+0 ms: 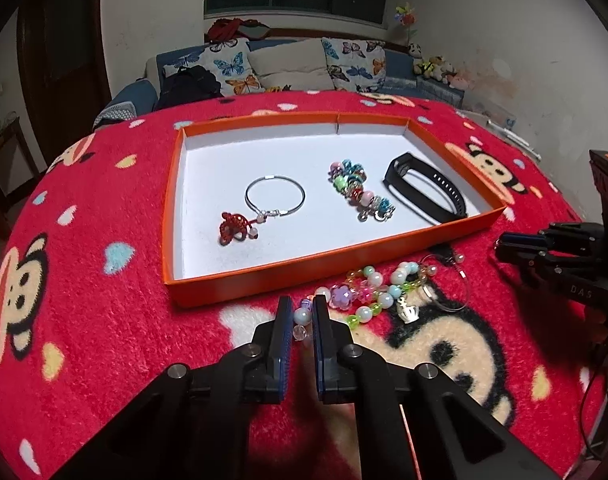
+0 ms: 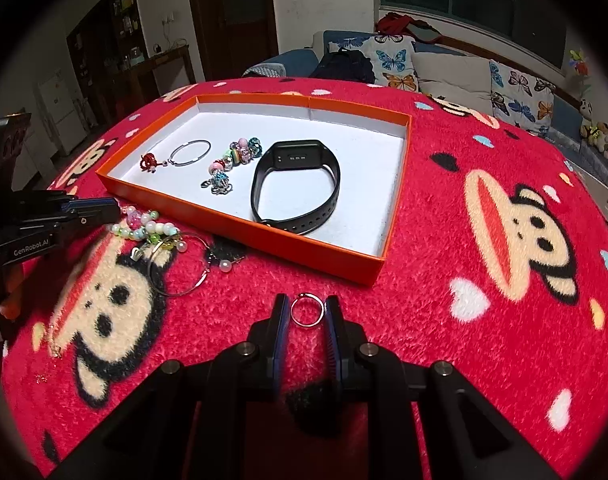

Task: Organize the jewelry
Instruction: 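Carry the ring toward the box with the right tool while the left lifts the pearl-bead bracelet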

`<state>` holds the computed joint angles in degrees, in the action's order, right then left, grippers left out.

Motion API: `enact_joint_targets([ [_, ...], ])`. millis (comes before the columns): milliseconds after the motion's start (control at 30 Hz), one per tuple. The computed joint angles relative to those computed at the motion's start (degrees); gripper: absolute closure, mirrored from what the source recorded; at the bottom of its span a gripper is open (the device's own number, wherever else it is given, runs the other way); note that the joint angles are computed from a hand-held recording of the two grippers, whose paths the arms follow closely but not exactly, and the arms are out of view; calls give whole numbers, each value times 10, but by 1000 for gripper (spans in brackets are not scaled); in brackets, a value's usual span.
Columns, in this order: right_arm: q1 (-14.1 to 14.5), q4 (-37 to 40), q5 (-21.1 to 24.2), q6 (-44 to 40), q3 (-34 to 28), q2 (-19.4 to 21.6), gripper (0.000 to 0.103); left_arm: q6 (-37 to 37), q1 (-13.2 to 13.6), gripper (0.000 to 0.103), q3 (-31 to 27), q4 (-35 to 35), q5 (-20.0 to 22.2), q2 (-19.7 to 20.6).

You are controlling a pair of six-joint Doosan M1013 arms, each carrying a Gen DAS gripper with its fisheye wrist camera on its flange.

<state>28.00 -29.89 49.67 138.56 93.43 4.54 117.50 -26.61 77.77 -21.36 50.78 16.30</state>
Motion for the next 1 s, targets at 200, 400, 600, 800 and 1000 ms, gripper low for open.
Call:
enact_joint_targets([
  [200,8,-8,-7,9,-2,-6,83,21,8,94,4,-36,-8,-18],
  [400,13,-20,-17,13,-5,-12,83,42,14,94,-5,-70,-16,-34],
  [600,11,-35,-31,17,-15,-15,83,55,16,94,-39,-79,-10,-34],
  [800,1,-48,-41,10,-31,-9,83,58,12,94,-83,-67,-7,-19],
  [1000,-14,-58,-38,13,-41,3,83,34,12,94,-142,-49,4,15],
])
